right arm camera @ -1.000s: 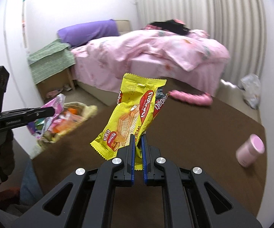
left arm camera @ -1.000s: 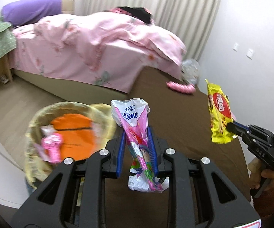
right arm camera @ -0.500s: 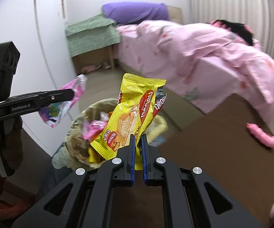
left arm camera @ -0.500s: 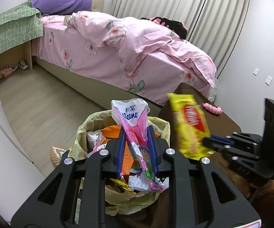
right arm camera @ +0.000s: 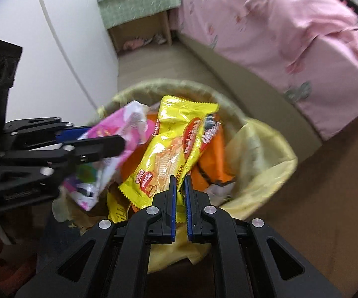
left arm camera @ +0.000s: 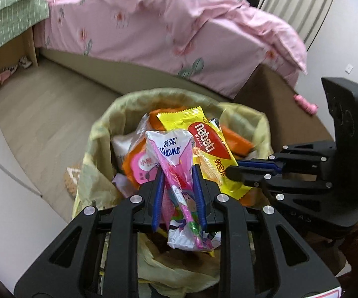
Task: Collect trash
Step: 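Carry the tissue pack and yellow wrapper over the trash bin with both grippers, then open both grippers to drop the tissue pack and wrapper into the bin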
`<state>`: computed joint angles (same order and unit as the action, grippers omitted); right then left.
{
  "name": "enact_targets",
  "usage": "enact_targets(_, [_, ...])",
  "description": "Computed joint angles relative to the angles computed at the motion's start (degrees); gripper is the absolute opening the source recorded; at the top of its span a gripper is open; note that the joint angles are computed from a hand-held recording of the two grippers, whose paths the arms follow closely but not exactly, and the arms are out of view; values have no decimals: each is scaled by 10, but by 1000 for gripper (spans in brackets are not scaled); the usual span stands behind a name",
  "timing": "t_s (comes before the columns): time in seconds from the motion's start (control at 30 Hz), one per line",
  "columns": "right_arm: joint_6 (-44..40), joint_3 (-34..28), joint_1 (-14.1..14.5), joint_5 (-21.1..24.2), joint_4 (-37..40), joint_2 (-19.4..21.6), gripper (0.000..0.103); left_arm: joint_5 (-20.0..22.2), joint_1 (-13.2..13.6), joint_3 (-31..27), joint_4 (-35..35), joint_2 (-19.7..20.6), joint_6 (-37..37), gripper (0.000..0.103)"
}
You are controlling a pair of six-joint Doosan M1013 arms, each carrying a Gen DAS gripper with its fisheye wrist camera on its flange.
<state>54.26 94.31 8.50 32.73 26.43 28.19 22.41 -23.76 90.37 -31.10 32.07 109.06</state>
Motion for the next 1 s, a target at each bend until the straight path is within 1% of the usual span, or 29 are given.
enact_targets(0.03, [2, -2, 1, 3, -5, 3, 8, 2, 1, 0, -1, 2, 0, 22])
enact_targets(0.07, [-5, -5, -2, 11, 8, 6, 8, 5, 2, -1, -3, 5, 2, 22])
enact_targets(0.1, [-16, -3, -5, 11, 27, 5, 8, 7, 2, -1, -7, 6, 6, 22])
enact_targets(0.17, [-24, -1, -9, 8, 38, 3, 8, 7, 3, -1, -9, 7, 11, 22])
enact_targets(0.23, [-37, 5, -12, 1, 52, 0, 8, 8, 1, -5, -2, 10, 8, 22])
enact_targets(0.37, [-56, 23, -12, -20, 73, -9, 8, 7, 1, -4, -20, 10, 24, 22])
enact_targets(0.5, [-79, 32, -15, -26, 99, -16, 8, 9, 3, -4, -52, 9, 54, 22])
enact_targets(0.63, [-90, 37, -18, -37, 122, -19, 9, 5, 3, -5, -56, 7, 55, 24])
enact_targets(0.8, [-97, 48, -19, -51, 138, -28, 9, -4, 7, -3, -76, 4, 55, 35])
enact_targets(0.83, [-98, 49, -20, -51, 140, -29, 10, -4, 8, -2, -85, 2, 60, 39])
enact_targets(0.87, [-96, 50, -21, -52, 140, -31, 11, -5, 8, -2, -87, 1, 60, 45])
enact_targets(0.9, [-95, 51, -21, -53, 140, -32, 16, -8, 8, -2, -89, 0, 59, 47])
enact_targets(0.93, [-102, 55, -23, -52, 153, -34, 27, -11, 8, -1, -92, -2, 60, 51])
enact_targets(1.0, [-112, 60, -27, -53, 172, -38, 36, -16, 7, 0, -79, -6, 44, 57])
